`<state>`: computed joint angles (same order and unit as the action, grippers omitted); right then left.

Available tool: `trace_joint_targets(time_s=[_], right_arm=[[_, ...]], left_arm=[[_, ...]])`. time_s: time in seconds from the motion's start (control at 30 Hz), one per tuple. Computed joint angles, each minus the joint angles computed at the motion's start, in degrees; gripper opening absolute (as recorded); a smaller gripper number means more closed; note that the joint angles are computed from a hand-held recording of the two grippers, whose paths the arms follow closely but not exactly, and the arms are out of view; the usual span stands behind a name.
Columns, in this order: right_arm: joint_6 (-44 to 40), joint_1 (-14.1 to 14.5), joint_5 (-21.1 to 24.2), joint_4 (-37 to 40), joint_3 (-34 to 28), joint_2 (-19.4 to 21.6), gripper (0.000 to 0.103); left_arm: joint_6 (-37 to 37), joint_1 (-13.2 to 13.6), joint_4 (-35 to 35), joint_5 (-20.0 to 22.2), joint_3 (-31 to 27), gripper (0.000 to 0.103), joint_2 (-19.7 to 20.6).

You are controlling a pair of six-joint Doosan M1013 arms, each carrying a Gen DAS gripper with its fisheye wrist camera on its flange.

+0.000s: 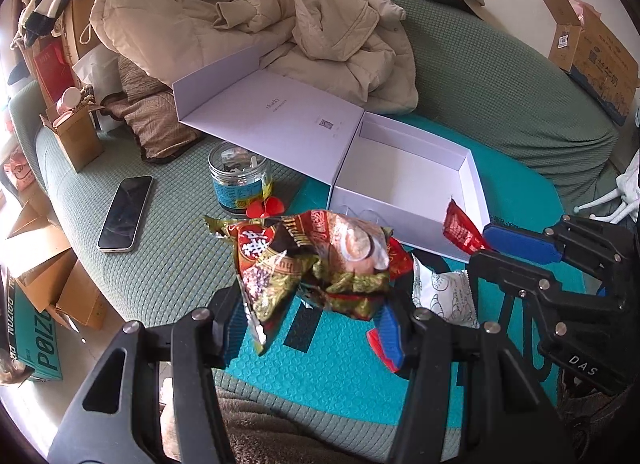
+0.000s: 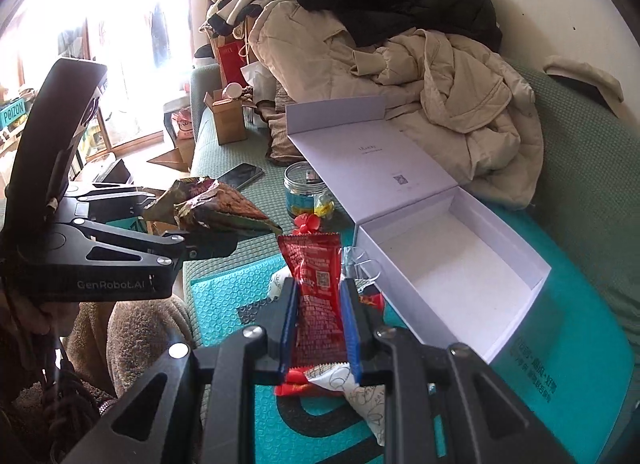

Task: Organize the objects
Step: 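Lift both held snacks and carry them toward the white box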

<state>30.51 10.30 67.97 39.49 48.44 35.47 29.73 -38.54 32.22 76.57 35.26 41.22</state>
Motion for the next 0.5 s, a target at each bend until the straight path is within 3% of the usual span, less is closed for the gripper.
trace_joint_targets(time_s=[0.1, 0.17, 0.3, 0.37, 0.5], right_arm=[[0.6, -0.4, 1.1, -0.2, -2.6, 1.5, 0.021], [0.9, -0.6, 1.8, -0.2, -4.2, 2.6, 0.021], [1.5, -1.1, 3.0, 0.2, -7.4, 4.6, 0.021], [3.1, -1.3, 3.6, 0.1, -9.1, 5.8, 0.021], [6.7, -1.9, 2.4, -0.4, -8.7, 6.0, 0.021]], left_arm=[[1.5, 0.3, -0.5, 1.2, -3.6, 0.050, 2.1], [2.6, 0.6, -0.7, 2.0, -6.3, 0.043, 3.5], [5.0, 0.9, -0.6, 2.1, -11.1, 0.042, 6.4], [6.9, 1.2, -1.1, 3.0, -14.0, 0.035, 8.2], [2.8, 1.7, -3.4, -2.5, -7.2, 0.035, 5.2]])
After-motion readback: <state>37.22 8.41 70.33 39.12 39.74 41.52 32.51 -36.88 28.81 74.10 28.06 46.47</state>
